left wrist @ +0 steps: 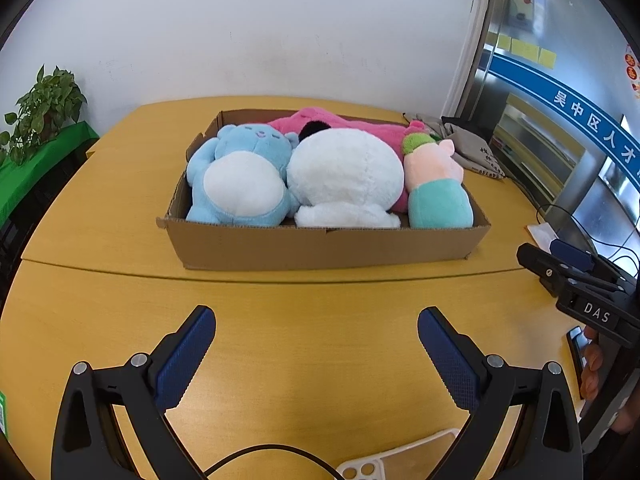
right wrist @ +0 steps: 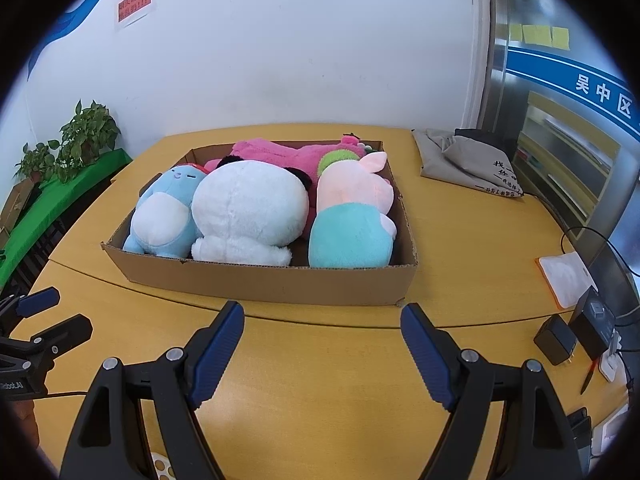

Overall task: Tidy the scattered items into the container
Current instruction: 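Withdraw both tools from the box toward the clear phone case, then pinch the white-framed phone case edge with the right gripper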

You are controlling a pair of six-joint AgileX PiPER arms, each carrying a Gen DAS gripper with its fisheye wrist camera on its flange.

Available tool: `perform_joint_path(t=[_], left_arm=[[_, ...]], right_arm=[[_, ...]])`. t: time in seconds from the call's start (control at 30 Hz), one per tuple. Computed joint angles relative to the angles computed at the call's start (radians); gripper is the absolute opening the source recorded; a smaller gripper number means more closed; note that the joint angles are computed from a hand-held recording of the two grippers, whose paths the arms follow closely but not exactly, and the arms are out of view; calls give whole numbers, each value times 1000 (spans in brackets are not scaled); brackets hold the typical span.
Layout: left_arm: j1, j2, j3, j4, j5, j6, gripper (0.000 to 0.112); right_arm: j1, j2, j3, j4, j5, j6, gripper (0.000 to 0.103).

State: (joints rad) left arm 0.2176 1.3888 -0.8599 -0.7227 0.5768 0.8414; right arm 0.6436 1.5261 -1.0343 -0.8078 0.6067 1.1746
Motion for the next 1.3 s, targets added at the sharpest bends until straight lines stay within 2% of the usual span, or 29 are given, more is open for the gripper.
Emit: perform_joint_path(t=[0.3,0.43,0.53,0.73,0.87,0.9,1.0,1.03,1.07,1.1,1.13,1.23,1.3], left_arm=[[178,-51,133,-65,117,196,103],[301,-58,213,-45,195,294,102],[354,-74,281,-14,222,344,102],[293,-35,362,45,183,285,88],[216,4,385,37,137,228,73],[193,17,391,32,122,215,69],[107,5,415,36,52,164,53],[75,-2,421,40,34,143,45],[56,-1,422,37,30,132,33],[39,4,423,30,29,128,22],[17,5,425,28,18,114,18],[-57,-4,426,81,-41,2,11],[-47,11,411,89,-41,-17,8]], right_arm=[[91,-55,196,56,-41,-5,81],[167,-58,300,106,-62,34,81],[230,-48,347,131,-69,64,81],[281,8,381,164,-106,96,79],[280,55,387,150,-139,138,76],[277,69,388,148,-150,148,69],[299,87,393,62,-156,241,57],[301,89,394,49,-161,256,45],[300,91,394,41,-172,258,39],[302,93,392,41,-182,251,20],[309,100,385,36,-174,253,7],[327,111,371,8,-159,273,7],[325,100,376,-25,-170,304,7]])
